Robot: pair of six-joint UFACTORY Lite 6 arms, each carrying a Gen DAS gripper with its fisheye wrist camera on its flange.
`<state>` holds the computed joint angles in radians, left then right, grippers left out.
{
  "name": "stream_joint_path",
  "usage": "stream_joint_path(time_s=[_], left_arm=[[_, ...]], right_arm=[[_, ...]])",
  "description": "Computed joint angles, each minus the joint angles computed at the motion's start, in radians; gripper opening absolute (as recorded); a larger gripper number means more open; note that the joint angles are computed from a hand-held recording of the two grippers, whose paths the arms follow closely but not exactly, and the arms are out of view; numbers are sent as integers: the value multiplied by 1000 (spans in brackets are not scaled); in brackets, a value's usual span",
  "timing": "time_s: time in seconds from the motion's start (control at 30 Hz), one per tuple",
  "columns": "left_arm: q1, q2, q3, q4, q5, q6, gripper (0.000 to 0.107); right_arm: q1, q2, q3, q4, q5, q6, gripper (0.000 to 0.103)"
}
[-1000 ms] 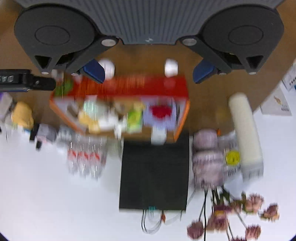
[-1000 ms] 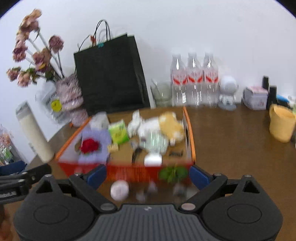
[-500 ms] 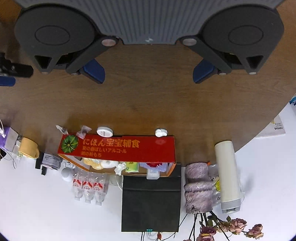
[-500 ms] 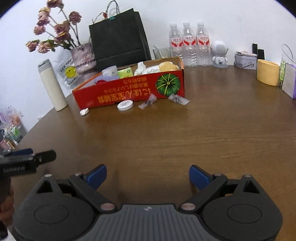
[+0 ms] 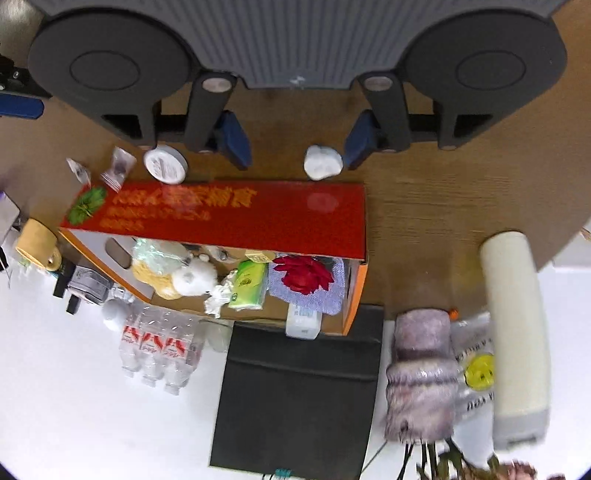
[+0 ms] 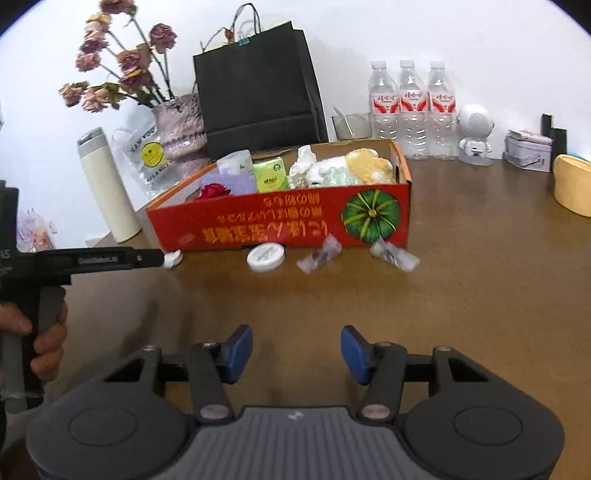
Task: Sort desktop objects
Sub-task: 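Grasp the white heart-shaped piece with the left tool while the right grasps a candy wrapper, then carry the heart piece and wrapper into the box and open both tools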
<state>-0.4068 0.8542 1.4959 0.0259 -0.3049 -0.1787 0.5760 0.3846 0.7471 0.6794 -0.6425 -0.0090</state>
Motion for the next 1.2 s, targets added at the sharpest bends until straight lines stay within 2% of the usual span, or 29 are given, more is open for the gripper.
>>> stream_joint_path(time_s=[0.03, 0.1, 0.17, 0.27, 0.4, 0.5, 0.57, 0.67, 0.7, 0.83, 0.93, 1.03, 1.1, 1.2], left_arm=[[1, 41, 63, -36, 39, 28, 57], [1, 106, 164, -82, 102, 65, 44], [9, 138, 210, -41, 138, 11, 39], [16, 142, 199, 47, 109, -66, 35], [18, 164, 212, 65, 78, -72, 27], [22, 161, 199, 112, 52, -122, 27], [25, 161, 197, 145, 46, -144, 26], [24, 139, 161, 202, 27, -175, 26], [22, 131, 148, 205, 18, -173, 26], [6, 58, 37, 99, -48, -56, 26], [-27, -57, -153, -51, -157, 103, 26], [-73, -197, -386, -192, -289, 212, 26], [-109, -282, -521, -242, -358, 214, 26], [-177, -372, -640, -354, -411, 270, 26]], right_arm=[[-23, 24, 38, -17, 15, -4, 53], [-65, 81, 123, -31, 45, -28, 53], [-111, 140, 217, -58, 92, -38, 50], [-147, 227, 349, -26, 130, -89, 46], [-178, 345, 526, 84, 207, -199, 38], [-170, 413, 614, 221, 199, -341, 33], [-165, 441, 646, 259, 202, -390, 27], [-133, 475, 691, 403, 160, -579, 15], [-125, 480, 697, 432, 152, -623, 14], [-115, 437, 637, 401, 151, -587, 12], [-84, 315, 445, 253, 90, -372, 12], [-31, 167, 241, 214, -7, -255, 12], [11, 78, 127, 230, -61, -225, 12], [79, -7, 29, 302, -110, -252, 12]])
